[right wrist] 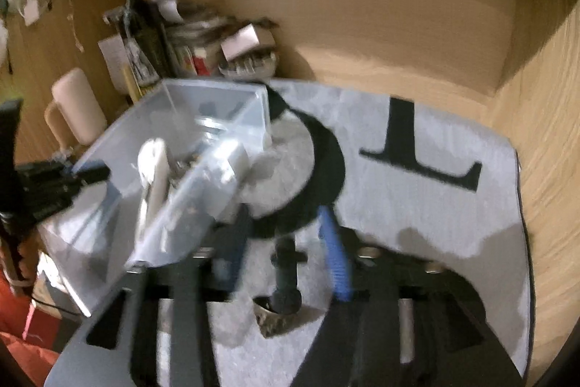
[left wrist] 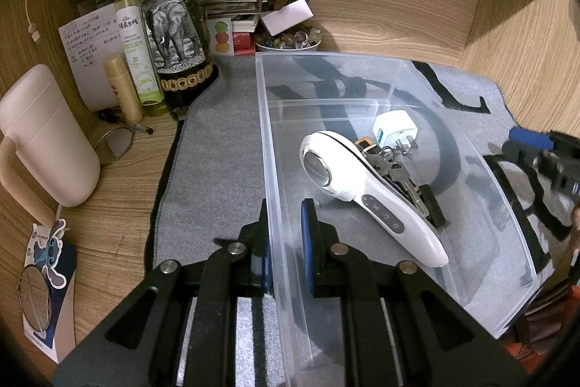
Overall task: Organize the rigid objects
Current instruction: 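Close the right gripper on the dark metal ring and lift it, then carry the metal ring over the box with the right gripper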
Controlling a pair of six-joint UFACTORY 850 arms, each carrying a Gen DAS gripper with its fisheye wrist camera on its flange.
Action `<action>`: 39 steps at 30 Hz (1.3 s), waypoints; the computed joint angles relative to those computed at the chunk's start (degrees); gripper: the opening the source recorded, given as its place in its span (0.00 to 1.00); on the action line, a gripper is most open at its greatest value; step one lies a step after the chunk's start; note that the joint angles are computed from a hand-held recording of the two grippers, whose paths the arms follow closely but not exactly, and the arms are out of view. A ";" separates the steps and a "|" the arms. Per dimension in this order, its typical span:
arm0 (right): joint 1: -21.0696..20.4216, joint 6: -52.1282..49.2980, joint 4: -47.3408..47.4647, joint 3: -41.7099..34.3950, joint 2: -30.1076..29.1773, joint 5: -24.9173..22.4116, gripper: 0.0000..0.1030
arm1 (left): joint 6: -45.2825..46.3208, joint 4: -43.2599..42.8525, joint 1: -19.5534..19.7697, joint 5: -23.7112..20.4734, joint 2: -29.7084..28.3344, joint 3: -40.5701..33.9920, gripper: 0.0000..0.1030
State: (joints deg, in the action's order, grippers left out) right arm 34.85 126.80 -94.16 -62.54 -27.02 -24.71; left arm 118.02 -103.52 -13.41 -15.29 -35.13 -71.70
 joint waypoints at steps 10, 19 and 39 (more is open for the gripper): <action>-0.34 -1.63 1.67 0.15 -1.22 3.50 0.47 | 0.61 -0.53 0.04 0.02 -0.06 0.03 0.12; -1.46 -13.14 10.38 -2.93 -5.33 6.43 0.23 | 0.80 -0.42 0.06 0.06 -0.06 0.10 0.12; 0.66 3.97 -10.97 -4.19 -0.84 -2.08 0.21 | 0.99 -0.63 0.06 -0.05 -0.05 0.21 0.12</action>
